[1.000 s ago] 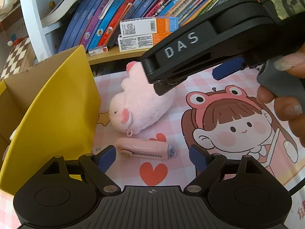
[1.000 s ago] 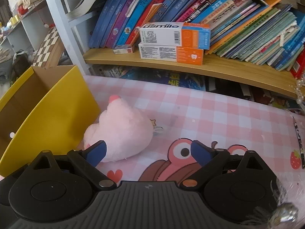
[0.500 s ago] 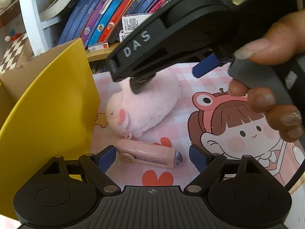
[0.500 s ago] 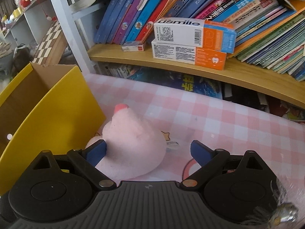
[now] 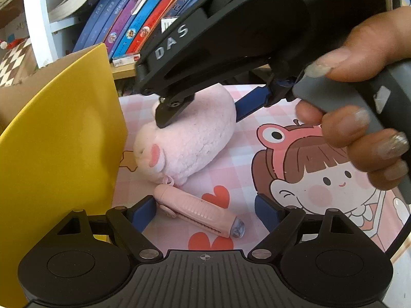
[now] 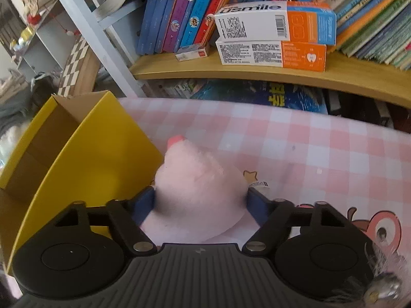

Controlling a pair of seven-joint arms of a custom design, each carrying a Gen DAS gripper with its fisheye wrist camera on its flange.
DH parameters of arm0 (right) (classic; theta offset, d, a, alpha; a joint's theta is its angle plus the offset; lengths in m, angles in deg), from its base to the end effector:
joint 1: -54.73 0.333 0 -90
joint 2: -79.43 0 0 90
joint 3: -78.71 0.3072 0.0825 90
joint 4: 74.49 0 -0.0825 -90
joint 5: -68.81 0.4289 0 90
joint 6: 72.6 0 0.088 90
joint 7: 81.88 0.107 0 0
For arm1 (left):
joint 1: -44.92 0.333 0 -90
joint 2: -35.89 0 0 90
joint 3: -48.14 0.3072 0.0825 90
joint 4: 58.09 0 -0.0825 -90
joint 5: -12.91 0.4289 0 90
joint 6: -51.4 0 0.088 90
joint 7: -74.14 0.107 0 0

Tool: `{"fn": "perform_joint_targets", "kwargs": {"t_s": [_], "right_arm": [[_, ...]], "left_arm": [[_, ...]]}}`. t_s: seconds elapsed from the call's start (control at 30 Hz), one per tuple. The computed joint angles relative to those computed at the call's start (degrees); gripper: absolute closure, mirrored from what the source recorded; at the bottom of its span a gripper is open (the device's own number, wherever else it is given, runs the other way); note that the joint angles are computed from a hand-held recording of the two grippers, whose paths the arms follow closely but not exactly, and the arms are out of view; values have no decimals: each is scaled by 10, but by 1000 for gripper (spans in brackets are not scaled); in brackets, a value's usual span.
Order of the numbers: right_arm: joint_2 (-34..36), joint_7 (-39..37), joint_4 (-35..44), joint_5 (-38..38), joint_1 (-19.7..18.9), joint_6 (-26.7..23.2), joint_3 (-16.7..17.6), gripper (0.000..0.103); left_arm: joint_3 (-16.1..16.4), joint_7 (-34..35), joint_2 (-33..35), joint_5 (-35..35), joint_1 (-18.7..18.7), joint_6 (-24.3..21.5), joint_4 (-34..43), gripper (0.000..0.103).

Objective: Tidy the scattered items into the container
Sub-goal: 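Close the left tool on the pink stapler while the right tool grasps the plush pig, then lift and carry the pink stapler and plush pig over the yellow box with both tools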

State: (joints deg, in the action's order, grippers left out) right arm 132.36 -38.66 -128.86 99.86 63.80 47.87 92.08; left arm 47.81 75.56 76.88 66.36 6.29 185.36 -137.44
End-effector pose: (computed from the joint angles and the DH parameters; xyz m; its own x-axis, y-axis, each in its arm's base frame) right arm 0.7964 0.2713 0.3416 0.7797 -0.5168 -0.3537 -0.6201 -0.5581 -0.5514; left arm 0.6226 -0.4858 0.2876 0.2789 -0.9601 -0.0218 -0.6985 -0.1872 -0.6907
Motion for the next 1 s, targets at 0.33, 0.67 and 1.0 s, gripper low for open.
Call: {"fn": "perform_joint_targets", "kwargs": {"t_s": [0.33, 0.67, 1.0], "right_arm": [[-80, -12, -113, 42, -34, 57, 3, 44], [-182, -74, -254, 82, -63, 133, -7, 44], [-277, -100, -387, 104, -74, 180, -38, 44]], "left_arm": [[-9, 12, -19, -13, 8, 11, -23, 36], [-18, 23, -48, -15, 11, 29, -56, 50], [-28, 14, -89, 23, 4, 23, -93, 50]]}}
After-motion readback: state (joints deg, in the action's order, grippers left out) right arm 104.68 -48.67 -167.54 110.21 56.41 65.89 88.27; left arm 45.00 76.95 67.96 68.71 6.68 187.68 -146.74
